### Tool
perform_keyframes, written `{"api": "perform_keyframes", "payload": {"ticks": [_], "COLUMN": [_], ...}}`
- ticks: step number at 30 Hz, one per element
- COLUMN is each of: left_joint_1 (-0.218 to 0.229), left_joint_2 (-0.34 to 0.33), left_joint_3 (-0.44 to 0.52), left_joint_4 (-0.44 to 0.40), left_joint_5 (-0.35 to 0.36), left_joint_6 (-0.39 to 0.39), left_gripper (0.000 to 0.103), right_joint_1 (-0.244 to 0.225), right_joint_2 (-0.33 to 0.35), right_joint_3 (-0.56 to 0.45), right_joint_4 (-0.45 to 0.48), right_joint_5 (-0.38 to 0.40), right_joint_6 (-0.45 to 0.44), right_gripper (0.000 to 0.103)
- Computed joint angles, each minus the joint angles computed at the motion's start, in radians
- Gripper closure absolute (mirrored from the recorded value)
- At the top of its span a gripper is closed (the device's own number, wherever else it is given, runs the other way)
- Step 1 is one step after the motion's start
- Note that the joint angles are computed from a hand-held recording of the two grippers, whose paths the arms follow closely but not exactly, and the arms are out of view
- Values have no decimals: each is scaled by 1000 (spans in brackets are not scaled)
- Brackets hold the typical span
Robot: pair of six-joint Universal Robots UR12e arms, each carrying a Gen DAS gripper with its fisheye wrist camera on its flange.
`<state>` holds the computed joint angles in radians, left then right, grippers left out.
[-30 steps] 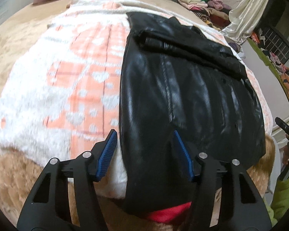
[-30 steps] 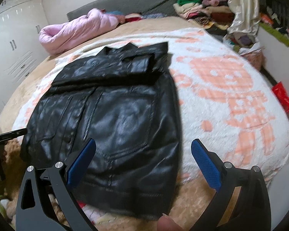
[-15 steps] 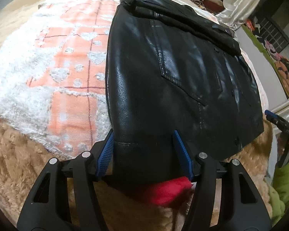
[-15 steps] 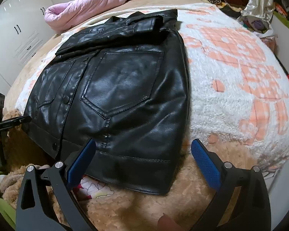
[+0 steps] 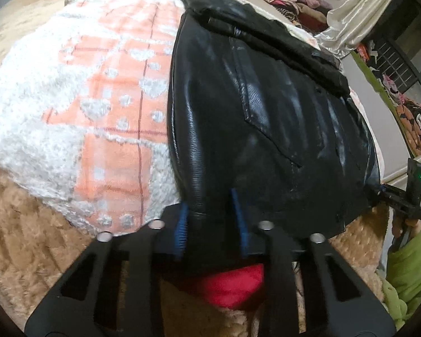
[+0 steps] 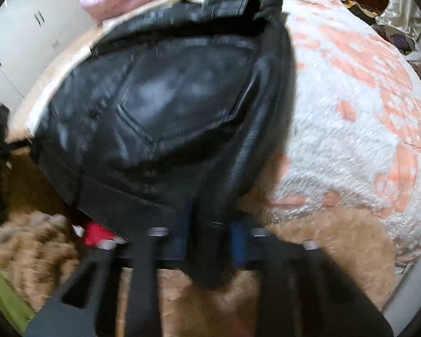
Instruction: Fold large clothes
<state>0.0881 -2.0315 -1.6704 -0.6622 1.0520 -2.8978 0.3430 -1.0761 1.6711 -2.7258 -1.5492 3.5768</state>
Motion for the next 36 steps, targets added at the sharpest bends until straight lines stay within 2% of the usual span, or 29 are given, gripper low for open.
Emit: {"api": "perform_keyframes", "payload": {"ticks": [2,6,10,13,17,24,34,36], "left_joint_1": [8,14,11,12,10,-1,-28,-34], "left_joint_2": [7,21,19,12,-12,-76,-186,-206], "left_joint_3": [-3,-1,25,51,106,221,394,428], "left_joint_4": [12,48,76,109,170,241,229,216], "left_joint_5": [-29,-87,-129,-169,-214,-233,-210,-188], "left_joint_6": [4,25,19,0,-53,-158,-274,-292], "left_gripper": [96,98,98,98,98,97,97,97], "right_joint_1": [-8,-20,-33,-40,-51,-81,-114,-117], "right_joint_2": [-15,-30,-22,-13,-7,40,118,131], "right_joint_3": [29,70,66,48,18,-79,-210,-230], "right_joint_4": [-96,-311,-455,-519,-576,-597,-557,-549], "right_joint_5": [36,79,75,55,24,-19,-43,-44], "right_joint_6": [7,42,114,148,158,180,250,272], "right_gripper": [90,90,90,90,91,91,91,90]}}
